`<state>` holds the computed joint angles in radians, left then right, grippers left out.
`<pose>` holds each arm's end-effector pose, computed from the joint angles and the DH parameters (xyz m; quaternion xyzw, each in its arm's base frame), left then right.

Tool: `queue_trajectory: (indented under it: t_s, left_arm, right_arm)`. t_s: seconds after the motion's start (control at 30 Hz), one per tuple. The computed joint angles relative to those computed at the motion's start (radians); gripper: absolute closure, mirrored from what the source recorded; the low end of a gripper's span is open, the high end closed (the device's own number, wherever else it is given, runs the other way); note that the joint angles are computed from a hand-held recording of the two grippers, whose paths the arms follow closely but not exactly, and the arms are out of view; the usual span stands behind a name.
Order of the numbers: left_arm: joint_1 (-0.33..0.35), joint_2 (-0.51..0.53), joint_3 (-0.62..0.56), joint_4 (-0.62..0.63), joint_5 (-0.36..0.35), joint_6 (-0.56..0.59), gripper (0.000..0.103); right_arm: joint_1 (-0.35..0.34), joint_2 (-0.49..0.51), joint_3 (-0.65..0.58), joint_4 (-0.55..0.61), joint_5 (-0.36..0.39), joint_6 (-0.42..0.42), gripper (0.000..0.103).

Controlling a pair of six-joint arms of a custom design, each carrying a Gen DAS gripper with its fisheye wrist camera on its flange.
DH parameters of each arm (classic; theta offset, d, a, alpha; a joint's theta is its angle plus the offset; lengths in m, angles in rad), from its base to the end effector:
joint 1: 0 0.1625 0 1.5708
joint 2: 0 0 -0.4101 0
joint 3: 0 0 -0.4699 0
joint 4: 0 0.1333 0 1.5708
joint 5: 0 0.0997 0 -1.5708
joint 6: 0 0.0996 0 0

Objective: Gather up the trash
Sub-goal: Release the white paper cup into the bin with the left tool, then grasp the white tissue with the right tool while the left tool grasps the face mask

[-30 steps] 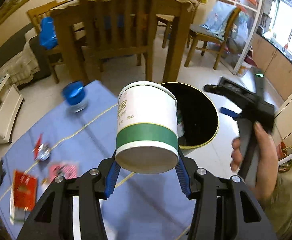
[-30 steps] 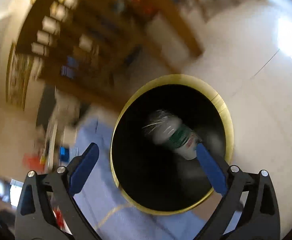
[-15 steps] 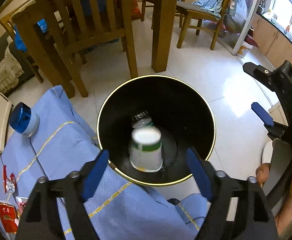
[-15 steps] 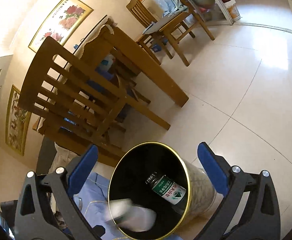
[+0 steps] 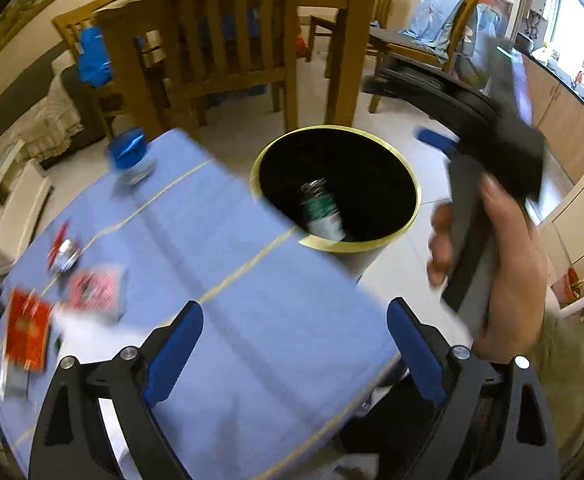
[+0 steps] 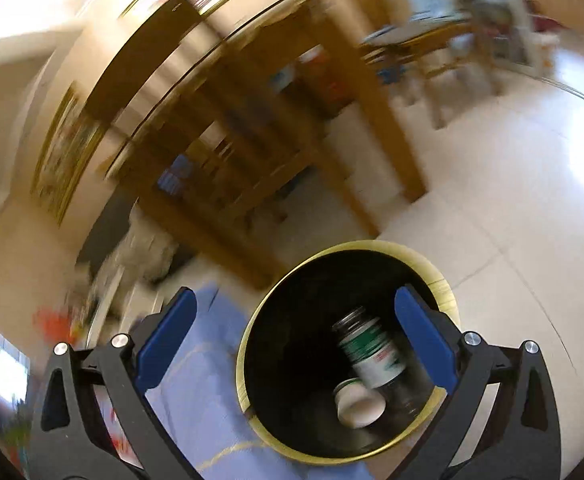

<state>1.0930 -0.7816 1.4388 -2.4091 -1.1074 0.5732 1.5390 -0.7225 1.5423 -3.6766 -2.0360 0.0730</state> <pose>-0.1995 -0.7719 0.0946 0.4683 0.8489 -0.0770 0.2326 0.0650 -0.7442 0.1609 -0.1788 -0.7704 0.5871 0.1724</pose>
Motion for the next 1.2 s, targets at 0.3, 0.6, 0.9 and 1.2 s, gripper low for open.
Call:
queue_trajectory:
  t_s: [0.3, 0.6, 0.9, 1.2]
  left_arm:
    - [0.165, -0.176, 0.058, -0.148, 0.113, -0.039, 0.013]
    - [0.272, -0.196, -0.032, -0.16, 0.149, -0.112, 0.013]
    - [0.311, -0.239, 0.006, -0.15, 0.055, -0.126, 0.012]
    - [0.32, -0.234, -0.014, -0.133, 0.039, -0.129, 0.012]
  right_arm:
    - [0.086, 0.108, -0.128, 0.583, 0.434, -0.239, 0.035]
    - [0.134, 0.195, -0.236, 0.74, 0.425, -0.135, 0.04]
    - [0.239, 0.43, -0.623, 1.019, 0.029, -0.326, 0.099]
    - [0.25, 0.287, -0.398, 0.719, 0.131, -0.353, 0.102]
